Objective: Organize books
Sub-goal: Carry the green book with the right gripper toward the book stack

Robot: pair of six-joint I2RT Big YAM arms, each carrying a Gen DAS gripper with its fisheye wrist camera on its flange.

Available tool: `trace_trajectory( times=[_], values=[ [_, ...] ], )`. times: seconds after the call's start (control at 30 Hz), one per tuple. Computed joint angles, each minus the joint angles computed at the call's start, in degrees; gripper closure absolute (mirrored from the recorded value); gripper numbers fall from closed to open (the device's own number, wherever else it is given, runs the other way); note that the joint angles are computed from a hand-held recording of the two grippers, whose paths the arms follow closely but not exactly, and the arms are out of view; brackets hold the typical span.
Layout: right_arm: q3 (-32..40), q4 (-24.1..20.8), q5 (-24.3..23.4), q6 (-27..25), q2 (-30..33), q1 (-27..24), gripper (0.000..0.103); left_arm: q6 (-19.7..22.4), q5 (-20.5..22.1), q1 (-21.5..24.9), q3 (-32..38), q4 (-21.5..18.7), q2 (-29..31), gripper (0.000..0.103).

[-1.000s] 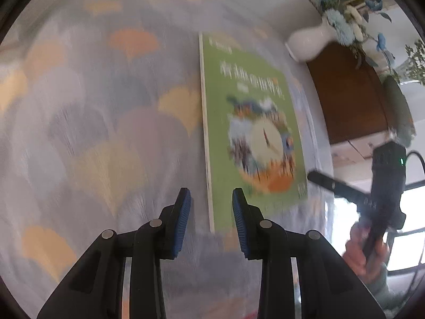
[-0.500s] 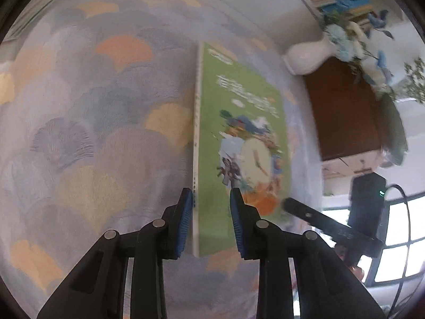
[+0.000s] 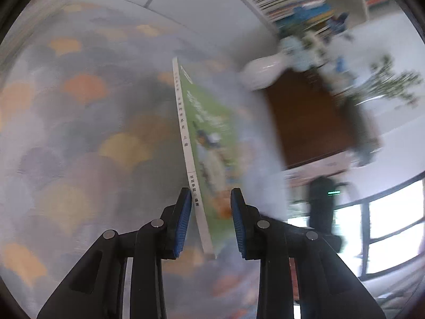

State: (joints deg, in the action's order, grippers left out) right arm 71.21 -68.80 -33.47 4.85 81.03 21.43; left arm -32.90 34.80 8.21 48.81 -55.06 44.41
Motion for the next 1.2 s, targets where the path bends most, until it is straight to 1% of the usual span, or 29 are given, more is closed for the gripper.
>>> trace_trajectory(
  times=[0.03,0.1,0.13,0.17,0.2,0.23,0.27,0.3,0.37,0.4,0.43,0.47,0.5,0.53,0.57,0.6,0.63,0.67,0.73,0.77,0.8,0.87,0.9,0.93,0.97,1.03,1.07,1.1,1.2],
  values=[
    [-0.07,0.06,-1.18,0.62,0.2,-0.36,0.063,-1.13,2.14,0.86,-0.86,1.65,0.12,0.077],
    [-0.25,-0.11,-3.74,1.29,0.62,-1.75,0.063,-4.0,4.76,2.27,-3.22,3.41,1.27,0.077],
    [-0.34,-0.17,-4.37,1.37,0.68,-2.08,0.063,-4.95,5.04,2.3,-4.29,4.01,1.79,0.077],
    [-0.33,-0.27,-4.48,1.11,0.69,-2.18,0.063,-5.61,3.42,1.0,-4.51,4.16,2.15,0.077],
    [-0.39,-0.19,-4.14,0.98,0.57,-1.94,0.063,-5.34,0.64,-0.77,-4.58,3.76,2.49,0.08],
    [-0.42,-0.19,-3.65,0.69,0.43,-1.78,0.063,-5.22,-1.74,-2.43,-4.59,3.8,2.68,0.086],
    [-0.37,-0.17,-3.09,0.54,0.32,-1.55,0.063,-5.51,-2.25,-2.93,-4.78,4.22,2.52,0.087],
    [-0.4,-0.07,-2.63,0.61,0.18,-1.28,0.063,-6.86,-2.39,-3.25,-4.8,5.29,2.44,0.088],
    [-0.07,-0.48,-2.61,0.61,0.39,-1.13,0.062,-7.51,-0.47,-2.61,-4.64,6.13,1.73,0.091],
    [0.23,-1.14,-3.96,1.08,0.91,-1.24,0.06,-8.6,1.82,-2.01,-4.54,7.15,1.62,0.091],
    [0.59,-2.11,-6.43,1.96,1.61,-1.59,0.053,-10.09,4.48,-1.26,-4.54,8.3,1.46,0.091],
    [0.83,-3.47,-9.77,2.62,2.37,-2.42,0.045,-12.63,8.55,-0.08,-5.04,10.79,1.14,0.091],
    [0.81,-5.52,-14.18,2.25,3.3,-3.61,0.04,-13.94,10.79,0.63,-5.28,12.17,1.13,0.091],
    [0.34,-7.23,-18.91,1.55,4.12,-4.88,0.033,-15.12,12.25,0.94,-5.16,13.38,1.46,0.091],
    [-0.41,-7.38,-21.84,1.96,4.36,-5.59,0.033,-15.84,12.99,1.05,-4.93,14.01,1.82,0.09],
    [-1.61,-6.54,-25.72,3.61,4.71,-6.49,0.033,-16.79,14.07,1.28,-4.88,14.99,2.38,0.09],
    [-3.1,-4.26,-28.8,6.59,4.76,-7.2,0.033,-17.41,14.73,1.45,-4.86,15.52,2.95,0.09],
    [-4.42,-1.4,-30.71,9.93,4.5,-7.63,0.033,-17.32,15.15,1.7,-4.76,15.32,3.23,0.09],
    [-6.67,6.44,-34.71,17.91,3.86,-8.39,0.033,-18.47,17.21,2.32,-5.48,15.97,4.02,0.09],
    [-7.59,10.73,-35.98,21.83,3.45,-8.58,0.033,-19.06,18.16,2.74,-5.92,16.32,4.1,0.09],
    [-7.79,13.01,-36.4,23.84,3.55,-8.89,0.034,-19.57,19.06,3.03,-6.42,16.66,4.23,0.09],
    [-6.99,12.48,-36.29,23.23,4.66,-8.66,0.046,-19.27,18.85,2.61,-6.74,16.61,5.1,0.092],
    [-6.68,11.33,-37.25,22.33,5.31,-8.64,0.05,-19.8,18.18,1.96,-6.8,17.33,5.66,0.092],
    [-6.65,11.43,-37.91,22.64,5.63,-8.33,0.056,-20.28,18.38,2.05,-7.29,17.59,5.53,0.092],
    [-6.6,10.53,-37.32,21.8,5.57,-8.23,0.057,-20.81,18.54,2.18,-7.4,18.15,5.72,0.092],
    [-5.85,9.45,-33.83,20.96,5.27,-6.99,0.057,-21.35,18.67,2.5,-7.74,18.35,5.79,0.092],
    [-5.17,7.4,-32.29,19.1,5.4,-7.03,0.057,-21.55,18.78,2.69,-7.92,18.54,5.82,0.092],
    [-4.6,6.21,-30.44,18.3,5.2,-6.84,0.057,-21.61,18.92,2.9,-8.11,18.58,5.83,0.092],
    [-2.53,5.36,-24.14,16.94,4.77,-5.96,0.051,-20.07,18.17,2.59,-7.07,16.95,6.62,0.092]
  ],
)
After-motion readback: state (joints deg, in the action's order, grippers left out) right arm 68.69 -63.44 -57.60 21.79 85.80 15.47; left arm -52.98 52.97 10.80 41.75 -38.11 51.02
